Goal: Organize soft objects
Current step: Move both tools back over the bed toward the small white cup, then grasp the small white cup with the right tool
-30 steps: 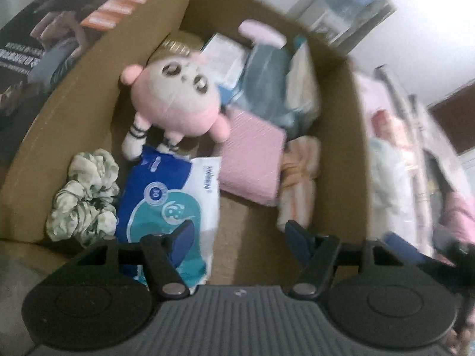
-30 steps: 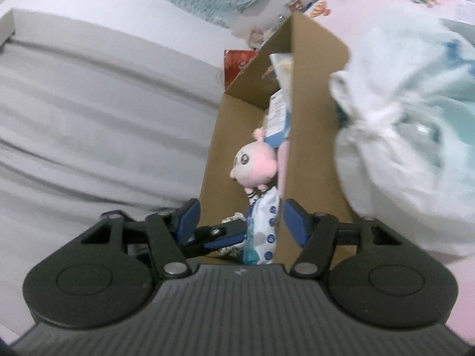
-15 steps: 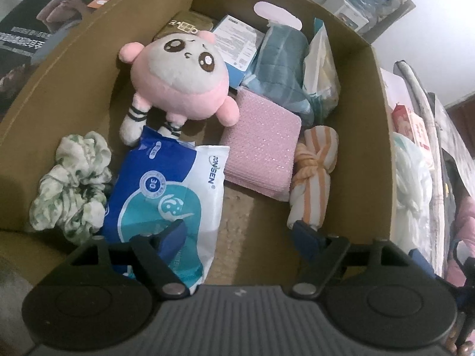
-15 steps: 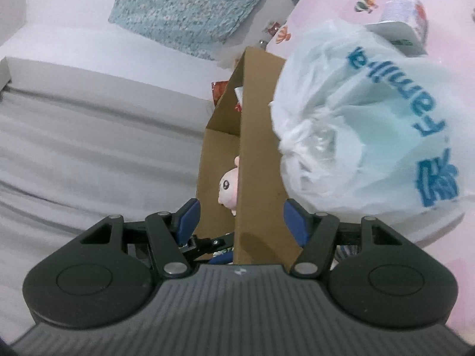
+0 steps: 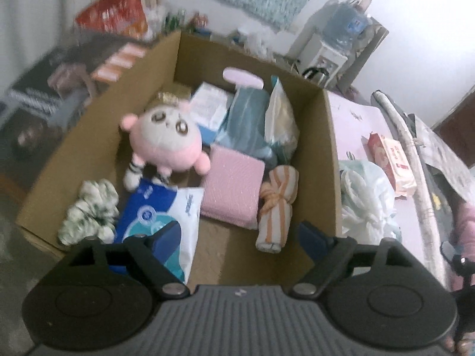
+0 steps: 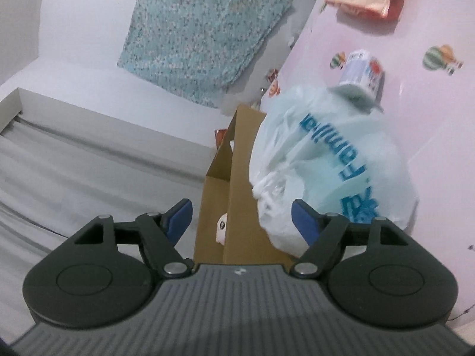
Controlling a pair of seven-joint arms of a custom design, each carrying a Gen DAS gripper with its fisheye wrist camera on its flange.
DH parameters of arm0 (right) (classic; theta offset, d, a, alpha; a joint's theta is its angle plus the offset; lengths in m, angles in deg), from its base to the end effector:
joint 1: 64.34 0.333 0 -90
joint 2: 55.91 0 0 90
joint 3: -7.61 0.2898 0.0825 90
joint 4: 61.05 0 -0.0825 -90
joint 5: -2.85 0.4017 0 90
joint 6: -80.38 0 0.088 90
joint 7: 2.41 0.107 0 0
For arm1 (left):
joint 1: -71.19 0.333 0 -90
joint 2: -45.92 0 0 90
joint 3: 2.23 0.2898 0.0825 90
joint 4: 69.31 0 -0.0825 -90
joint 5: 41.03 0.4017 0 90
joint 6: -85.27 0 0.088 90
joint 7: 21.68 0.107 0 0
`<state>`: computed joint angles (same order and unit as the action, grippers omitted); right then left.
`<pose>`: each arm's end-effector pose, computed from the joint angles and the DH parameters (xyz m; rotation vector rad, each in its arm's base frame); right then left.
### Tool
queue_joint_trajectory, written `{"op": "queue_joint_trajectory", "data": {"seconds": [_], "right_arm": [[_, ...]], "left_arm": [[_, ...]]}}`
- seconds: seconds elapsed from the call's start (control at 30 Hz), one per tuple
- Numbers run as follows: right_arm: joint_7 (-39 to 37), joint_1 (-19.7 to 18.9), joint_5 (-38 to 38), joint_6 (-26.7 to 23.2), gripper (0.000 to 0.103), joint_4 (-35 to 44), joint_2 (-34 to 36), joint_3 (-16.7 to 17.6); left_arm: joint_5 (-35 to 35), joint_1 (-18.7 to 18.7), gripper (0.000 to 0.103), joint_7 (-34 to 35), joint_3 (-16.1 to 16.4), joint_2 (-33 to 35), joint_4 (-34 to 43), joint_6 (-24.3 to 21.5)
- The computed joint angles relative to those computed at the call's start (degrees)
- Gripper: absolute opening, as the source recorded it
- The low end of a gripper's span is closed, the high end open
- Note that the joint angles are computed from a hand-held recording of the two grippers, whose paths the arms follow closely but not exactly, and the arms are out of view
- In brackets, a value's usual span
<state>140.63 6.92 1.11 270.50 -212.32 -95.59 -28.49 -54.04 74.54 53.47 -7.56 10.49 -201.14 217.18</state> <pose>0.3749 0.2262 0.5445 -0.9965 1.5796 0.4051 0.4416 -0.0277 0.6171 -2.2511 1.6213 -0.8435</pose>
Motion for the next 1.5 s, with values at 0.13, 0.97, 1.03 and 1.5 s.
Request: {"op": "queue_joint_trajectory", "data": {"seconds": [0.13, 0.97, 1.03, 1.5], "right_arm": [[-0.7, -3.1, -0.8, 0.9, 0.075, -2.7, -2.7, 1.0], [-7.4, -14.6, -12.5, -4.8, 0.046, 2.8, 7.9, -0.4], [-11.5, -11.1, -12.1, -6.6, 0.038, 5.1, 9.3, -3.5], [-32.3, 0.4, -6.5, -9.2, 0.024, 14.2, 19.0, -11.4]], "left_arm": [[3.5, 0.5, 0.087, -1.1, -2.6, -1.2, 0.2, 1.5], [20.6, -13.6, 0.070, 11.1, -10.1, 32.2, 30.1, 7.5], [22.9, -14.8, 0.063, 11.2, -9.6, 34.9, 32.3, 7.3], [26.5, -20.4, 0.035, 10.5, -5.3, 50.9, 51.2, -4.0]]}}
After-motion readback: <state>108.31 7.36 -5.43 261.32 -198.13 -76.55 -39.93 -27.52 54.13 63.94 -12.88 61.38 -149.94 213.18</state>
